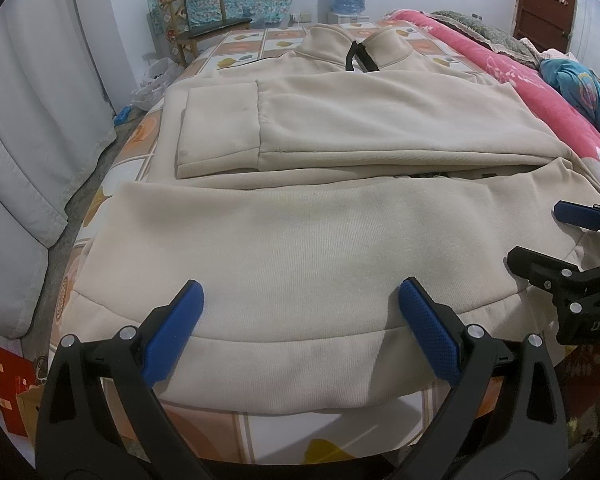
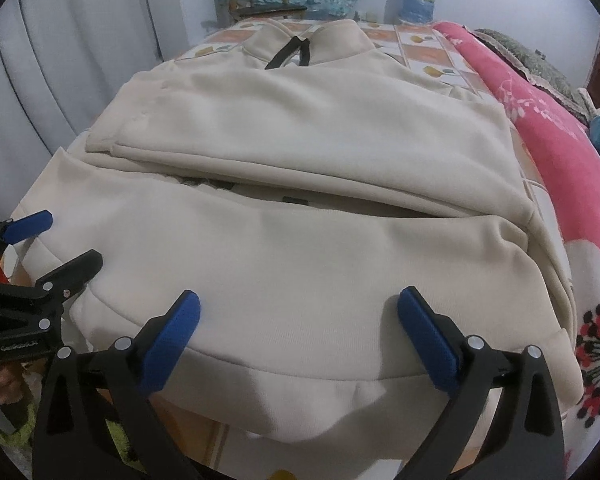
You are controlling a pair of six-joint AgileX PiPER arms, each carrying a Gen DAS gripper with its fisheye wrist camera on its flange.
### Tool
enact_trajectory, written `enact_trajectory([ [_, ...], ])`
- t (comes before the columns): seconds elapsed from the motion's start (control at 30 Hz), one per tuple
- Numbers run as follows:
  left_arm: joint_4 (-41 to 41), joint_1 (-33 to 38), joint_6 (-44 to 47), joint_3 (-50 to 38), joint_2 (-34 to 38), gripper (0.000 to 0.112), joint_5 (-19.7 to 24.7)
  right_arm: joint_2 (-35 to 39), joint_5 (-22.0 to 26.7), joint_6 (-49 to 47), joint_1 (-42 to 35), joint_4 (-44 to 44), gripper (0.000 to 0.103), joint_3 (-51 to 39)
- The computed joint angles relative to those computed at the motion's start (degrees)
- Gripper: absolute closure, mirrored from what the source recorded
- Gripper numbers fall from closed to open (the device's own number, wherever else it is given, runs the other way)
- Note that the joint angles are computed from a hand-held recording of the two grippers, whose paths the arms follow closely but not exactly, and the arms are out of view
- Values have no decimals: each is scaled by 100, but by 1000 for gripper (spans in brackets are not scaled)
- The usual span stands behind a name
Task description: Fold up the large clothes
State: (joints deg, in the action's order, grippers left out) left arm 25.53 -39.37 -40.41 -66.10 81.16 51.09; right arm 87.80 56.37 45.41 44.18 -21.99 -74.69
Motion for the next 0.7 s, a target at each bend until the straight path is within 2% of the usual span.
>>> enact_trajectory([
  [0.13,8,-6,78,-23,-3,17,37,-64,-109,-87,-34,8,7,99],
  [0.23,197,-9,101,-8,-81,17,72,-26,34,-556,-253,443,7,-98],
  [0.33,341,115,364,-59,-311,17,-63,-29,235,-1034,-573,1063,7,-372],
  [0.43,102,501,1012,-341,-458,17,-334,-175,249,-1473,-868,1457,7,-684],
  [0.53,-549,1090,2008,-1032,-266,17,-592,-124,451,-1991,-1135,1493,7,-1377],
  [0.63,-1695,1642,3106,-2111,335,18,-593,255,643,-2857,-1719,1938,7,-2459],
  [0.7,-2575,2011,3804,-3049,942,19,-374,684,876,-3310,-2107,2381,7,-3291],
])
